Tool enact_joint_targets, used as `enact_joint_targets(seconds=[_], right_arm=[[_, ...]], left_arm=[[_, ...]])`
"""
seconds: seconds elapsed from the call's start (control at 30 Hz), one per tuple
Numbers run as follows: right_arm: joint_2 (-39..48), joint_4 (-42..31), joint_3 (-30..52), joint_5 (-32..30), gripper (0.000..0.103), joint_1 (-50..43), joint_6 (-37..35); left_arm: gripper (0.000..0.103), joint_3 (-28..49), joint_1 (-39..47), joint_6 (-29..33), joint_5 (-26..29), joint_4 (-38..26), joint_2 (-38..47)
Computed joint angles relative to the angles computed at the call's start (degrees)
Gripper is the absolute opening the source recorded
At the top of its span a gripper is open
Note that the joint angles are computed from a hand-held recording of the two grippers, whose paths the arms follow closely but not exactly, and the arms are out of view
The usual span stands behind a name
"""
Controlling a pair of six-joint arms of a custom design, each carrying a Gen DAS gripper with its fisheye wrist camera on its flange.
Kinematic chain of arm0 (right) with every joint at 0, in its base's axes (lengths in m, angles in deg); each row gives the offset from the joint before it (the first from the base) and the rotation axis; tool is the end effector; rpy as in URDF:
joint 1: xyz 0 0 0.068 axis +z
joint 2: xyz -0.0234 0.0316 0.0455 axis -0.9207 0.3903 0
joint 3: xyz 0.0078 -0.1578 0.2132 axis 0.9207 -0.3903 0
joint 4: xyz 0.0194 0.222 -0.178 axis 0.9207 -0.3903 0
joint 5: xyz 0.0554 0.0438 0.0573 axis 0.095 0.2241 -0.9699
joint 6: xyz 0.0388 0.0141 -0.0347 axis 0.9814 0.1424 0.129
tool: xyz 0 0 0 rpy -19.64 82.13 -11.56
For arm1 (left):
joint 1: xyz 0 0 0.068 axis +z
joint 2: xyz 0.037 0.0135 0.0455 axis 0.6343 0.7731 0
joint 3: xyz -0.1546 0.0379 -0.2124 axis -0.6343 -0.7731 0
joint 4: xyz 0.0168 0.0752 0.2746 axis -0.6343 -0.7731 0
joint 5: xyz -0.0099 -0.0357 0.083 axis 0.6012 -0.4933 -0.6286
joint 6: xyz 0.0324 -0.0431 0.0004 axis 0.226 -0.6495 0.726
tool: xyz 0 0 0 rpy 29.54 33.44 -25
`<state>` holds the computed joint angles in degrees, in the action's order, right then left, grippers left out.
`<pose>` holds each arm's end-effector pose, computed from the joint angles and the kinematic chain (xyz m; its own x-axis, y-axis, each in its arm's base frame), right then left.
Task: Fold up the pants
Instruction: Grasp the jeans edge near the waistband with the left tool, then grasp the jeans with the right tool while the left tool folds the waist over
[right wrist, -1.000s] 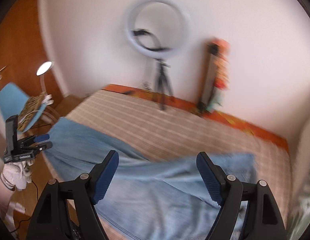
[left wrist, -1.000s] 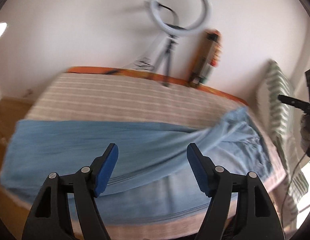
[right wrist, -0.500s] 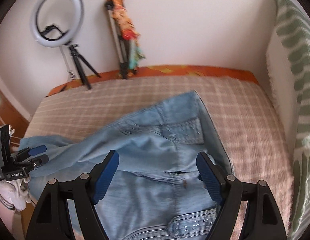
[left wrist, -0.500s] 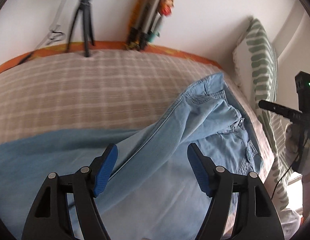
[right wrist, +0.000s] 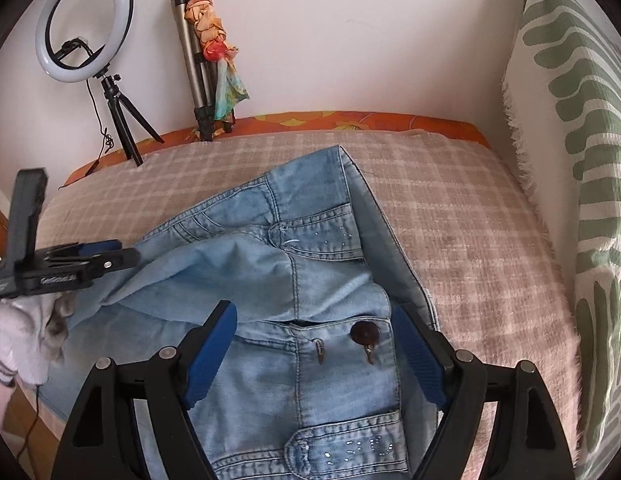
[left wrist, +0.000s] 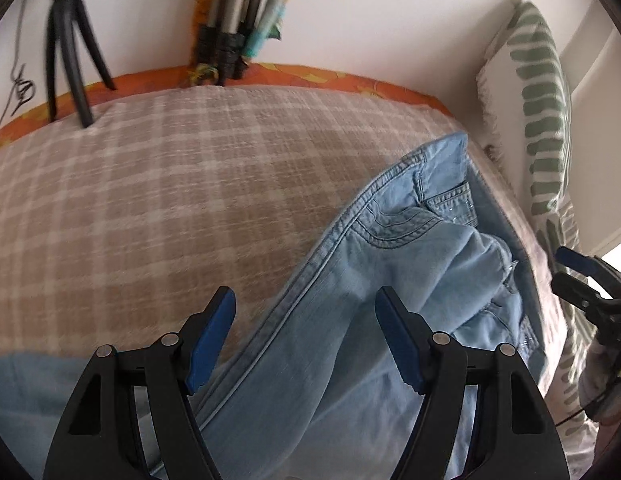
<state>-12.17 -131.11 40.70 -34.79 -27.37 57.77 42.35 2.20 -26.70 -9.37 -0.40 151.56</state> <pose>0.1263 0.0864 0.2574 -0.8164 0.1390 -0.5605 0.1416 0.9892 0.0389 0.2927 -0.2308 0.2182 -0.8221 0.3284 -0.4650 0.4928 0.8196 -0.2924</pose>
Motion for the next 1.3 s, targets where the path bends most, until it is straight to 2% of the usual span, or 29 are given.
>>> enact_joint_targets(seconds=[0.3, 0.47, 0.63, 0.73, 0.93, 1.3], right_arm=[[-6.7, 1.5, -4.0, -4.4, 0.085, -6.2, -3.2], [-6.7, 1.4, -4.7, -4.8, 0.085, -8.1, -5.0], [-6.2, 1.1, -4.7, -3.4, 0.086, -7.3, -5.1], [-6.3, 1.9, -5.1, -3.5, 0.086, -8.0, -6.3], [-6.7, 3.0, -5.4, -6.2, 0.086, -11.7, -8.2], [-4.8, 5.6, -3.5, -11.7, 0.086, -17.3, -11.0]], left_arm=[[0.069, 2.2, -2.0, 0.7, -2.7, 1.0, 3.7], [0.051, 2.9, -2.4, 1.9, -2.9, 1.4, 4.8], [0.021, 3.2, -2.8, 2.5, -2.9, 2.2, 5.1], [0.012, 2.5, -3.3, 3.1, -2.9, 2.8, 4.4], [0.007, 0.7, -4.1, 4.1, -3.1, 3.5, 1.8], [0.006, -4.1, -7.3, 4.9, -1.2, 3.4, -5.8]])
